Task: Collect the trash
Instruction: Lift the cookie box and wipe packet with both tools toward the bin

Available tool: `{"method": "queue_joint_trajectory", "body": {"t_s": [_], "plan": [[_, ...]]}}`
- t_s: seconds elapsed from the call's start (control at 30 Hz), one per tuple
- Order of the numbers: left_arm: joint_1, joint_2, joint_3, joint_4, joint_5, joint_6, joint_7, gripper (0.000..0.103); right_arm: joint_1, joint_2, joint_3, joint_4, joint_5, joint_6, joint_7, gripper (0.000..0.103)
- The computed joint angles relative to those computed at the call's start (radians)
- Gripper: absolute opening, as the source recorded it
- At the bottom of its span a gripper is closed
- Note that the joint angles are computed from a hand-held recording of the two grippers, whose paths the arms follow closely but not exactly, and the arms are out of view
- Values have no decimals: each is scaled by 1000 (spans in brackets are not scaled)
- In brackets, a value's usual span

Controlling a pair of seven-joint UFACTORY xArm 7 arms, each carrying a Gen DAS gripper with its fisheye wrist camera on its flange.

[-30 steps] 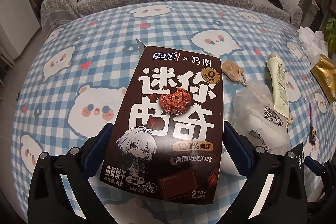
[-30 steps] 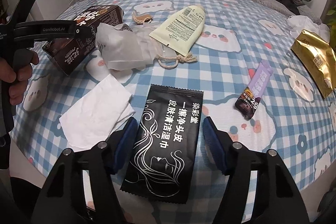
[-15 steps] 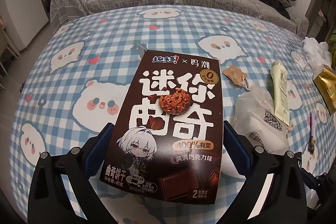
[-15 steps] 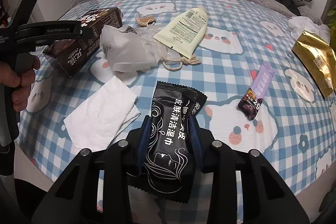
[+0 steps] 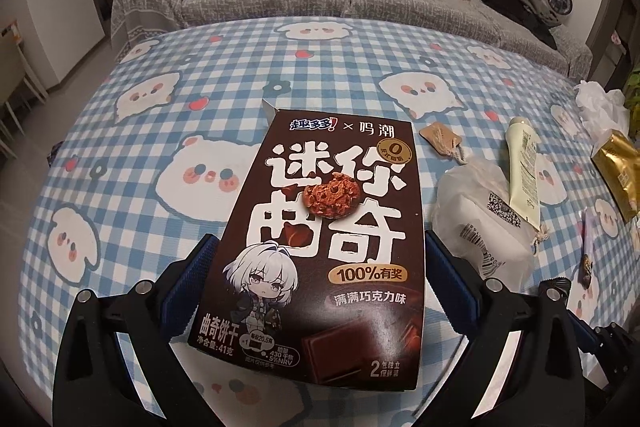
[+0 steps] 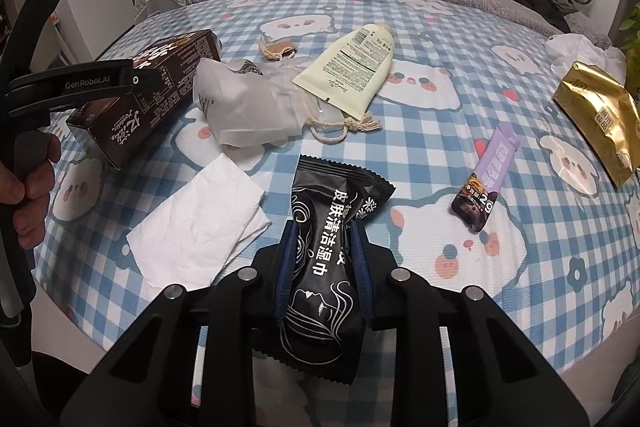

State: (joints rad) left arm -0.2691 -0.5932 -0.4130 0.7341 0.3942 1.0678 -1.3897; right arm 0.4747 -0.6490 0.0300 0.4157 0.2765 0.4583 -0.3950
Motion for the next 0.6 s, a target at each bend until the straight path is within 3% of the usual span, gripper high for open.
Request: {"method": "queue_joint_trajectory", "body": {"t_s": [0.6], "plan": [[-42,-34,-63,17,-21,81,-103,96,13,-39,-11,-31,3,-25,-1,15]]}}
